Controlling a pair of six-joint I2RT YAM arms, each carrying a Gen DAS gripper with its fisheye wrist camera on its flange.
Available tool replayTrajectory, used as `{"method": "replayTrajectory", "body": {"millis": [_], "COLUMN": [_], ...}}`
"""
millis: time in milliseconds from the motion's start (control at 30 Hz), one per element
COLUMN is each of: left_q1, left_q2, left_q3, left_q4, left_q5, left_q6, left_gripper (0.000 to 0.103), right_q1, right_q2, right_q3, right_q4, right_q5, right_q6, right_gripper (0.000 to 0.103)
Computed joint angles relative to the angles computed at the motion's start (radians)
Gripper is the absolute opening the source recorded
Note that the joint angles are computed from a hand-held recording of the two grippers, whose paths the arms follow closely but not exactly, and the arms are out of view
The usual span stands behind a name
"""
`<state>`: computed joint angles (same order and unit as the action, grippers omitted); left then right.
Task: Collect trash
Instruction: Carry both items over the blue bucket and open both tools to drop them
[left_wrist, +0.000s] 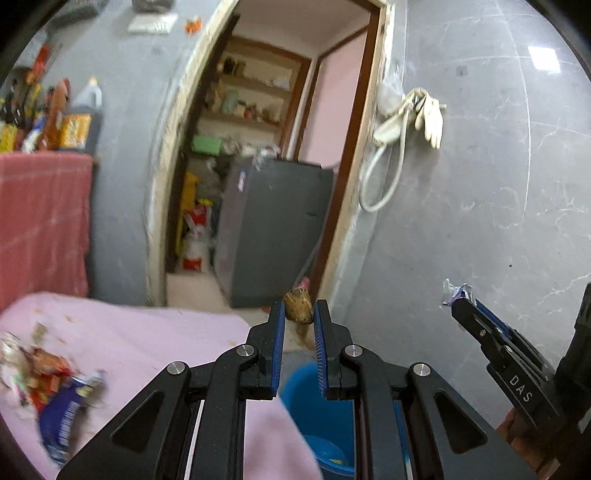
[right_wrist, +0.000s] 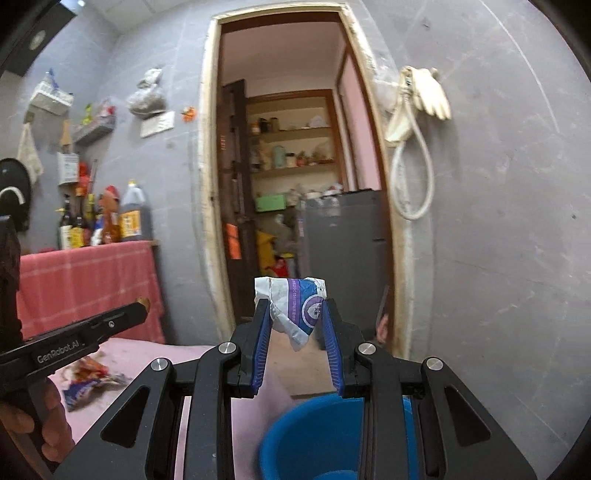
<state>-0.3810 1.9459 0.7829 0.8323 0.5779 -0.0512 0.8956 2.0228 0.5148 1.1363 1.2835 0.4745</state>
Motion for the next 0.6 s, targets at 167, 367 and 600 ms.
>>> {"method": "replayTrajectory", "body": {"millis": [167,367,600], "left_q1": [-0.055,-0.093,-0.139], "left_q2": [0.066,0.165,0.274], "left_q3": [0.098,0.261,0.442], "left_q4": [-0.093,-0.303,-0.498], "left_q5": [-0.035,-0.009,-0.029], "left_q6": [0.018,0.020,0.042], "left_gripper": [0.013,0.013,0.013], "right_q1": [-0.042,-0.115,-0.182], "right_q2": [-0.011,-0.009,0.026], "right_q3": [-0.027,-0.020,-0.044], "right_q4": [-0.161,-0.375,-0.366], "right_q5": [-0.031,-0.155,-0.279], "right_q6": [0.207,0.433,0.510], "right_gripper": [0.026,0.027,0.028]}}
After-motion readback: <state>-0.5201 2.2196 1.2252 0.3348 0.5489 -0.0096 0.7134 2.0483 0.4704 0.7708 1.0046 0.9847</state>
